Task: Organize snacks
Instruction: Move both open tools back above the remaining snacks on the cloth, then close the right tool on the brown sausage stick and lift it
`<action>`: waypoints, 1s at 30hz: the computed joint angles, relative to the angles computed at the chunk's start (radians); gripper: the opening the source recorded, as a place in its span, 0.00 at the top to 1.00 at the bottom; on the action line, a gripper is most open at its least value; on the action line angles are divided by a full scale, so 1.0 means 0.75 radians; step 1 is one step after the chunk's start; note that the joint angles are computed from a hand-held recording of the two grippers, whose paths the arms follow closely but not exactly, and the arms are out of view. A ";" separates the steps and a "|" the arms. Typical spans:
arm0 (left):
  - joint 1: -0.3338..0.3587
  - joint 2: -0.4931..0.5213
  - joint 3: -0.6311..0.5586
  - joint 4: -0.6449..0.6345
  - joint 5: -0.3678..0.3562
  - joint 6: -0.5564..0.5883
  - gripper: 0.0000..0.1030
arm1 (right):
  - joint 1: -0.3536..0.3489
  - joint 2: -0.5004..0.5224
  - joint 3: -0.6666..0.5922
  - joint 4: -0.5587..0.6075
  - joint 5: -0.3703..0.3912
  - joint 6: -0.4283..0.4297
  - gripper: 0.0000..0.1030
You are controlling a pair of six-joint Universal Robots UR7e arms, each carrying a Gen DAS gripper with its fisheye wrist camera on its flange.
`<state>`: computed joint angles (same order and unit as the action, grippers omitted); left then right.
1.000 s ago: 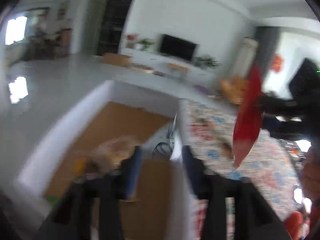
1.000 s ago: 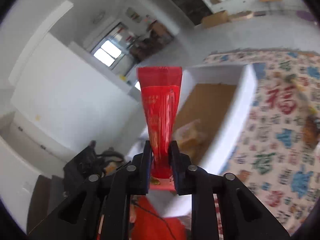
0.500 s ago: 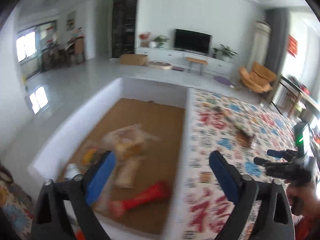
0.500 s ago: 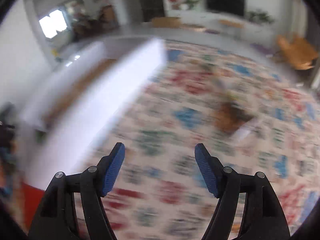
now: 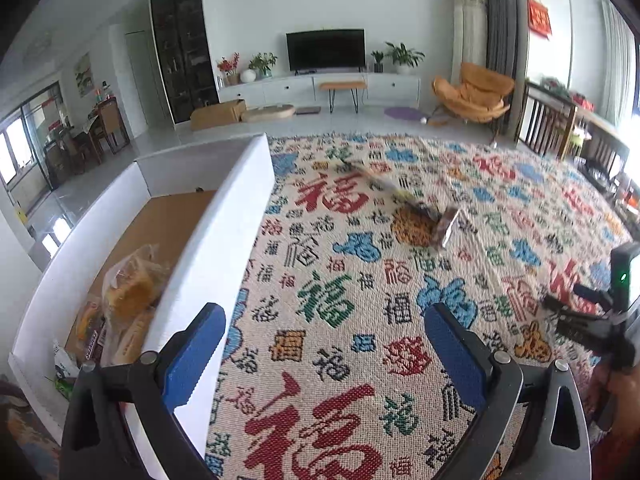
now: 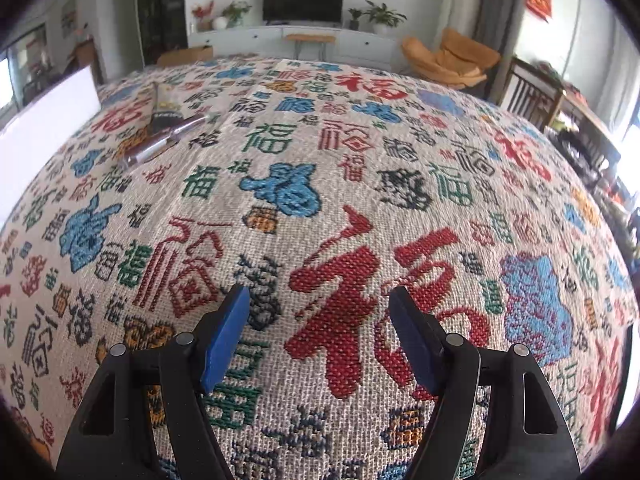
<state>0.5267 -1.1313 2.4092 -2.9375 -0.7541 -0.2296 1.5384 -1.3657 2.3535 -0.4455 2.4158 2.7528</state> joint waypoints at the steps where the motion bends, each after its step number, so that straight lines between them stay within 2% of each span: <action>1: -0.002 0.017 -0.003 0.000 0.003 -0.001 0.04 | 0.002 0.000 -0.002 0.016 -0.006 0.026 0.26; 5: 0.027 0.106 -0.024 -0.034 -0.004 0.025 0.02 | -0.050 -0.052 0.025 0.061 -0.082 0.090 0.21; 10: 0.189 0.312 -0.122 -0.082 -0.112 0.113 0.01 | -0.031 -0.032 0.032 0.032 -0.044 0.090 0.19; 13: 0.260 0.431 -0.197 -0.108 -0.101 0.188 0.00 | -0.049 -0.049 0.039 0.046 -0.070 0.109 0.18; 14: 0.289 0.447 -0.208 -0.184 -0.140 0.239 0.00 | -0.047 -0.045 0.037 0.046 -0.065 0.108 0.18; 16: 0.335 0.447 -0.238 -0.190 -0.199 0.247 0.00 | -0.053 -0.052 0.041 0.049 -0.076 0.110 0.17; 20: 0.339 0.463 -0.221 -0.273 -0.192 0.265 0.00 | -0.051 -0.036 0.023 0.073 -0.076 0.118 0.14; 22: 0.337 0.464 -0.221 -0.275 -0.192 0.262 0.00 | -0.034 -0.008 -0.019 0.138 -0.040 0.186 0.14; 24: 0.336 0.463 -0.226 -0.268 -0.190 0.261 0.00 | 0.005 0.074 -0.147 0.352 0.022 0.391 0.14; 25: 0.336 0.463 -0.225 -0.268 -0.192 0.259 0.00 | 0.004 0.095 -0.202 0.448 -0.021 0.473 0.15; 26: 0.338 0.463 -0.227 -0.267 -0.192 0.261 0.00 | 0.001 0.110 -0.262 0.539 -0.120 0.550 0.15; 27: 0.338 0.464 -0.228 -0.268 -0.192 0.262 0.00 | -0.005 0.125 -0.316 0.600 -0.218 0.601 0.15; 30: 0.338 0.464 -0.228 -0.268 -0.192 0.262 0.00 | -0.009 0.230 -0.515 0.744 -0.423 0.751 0.16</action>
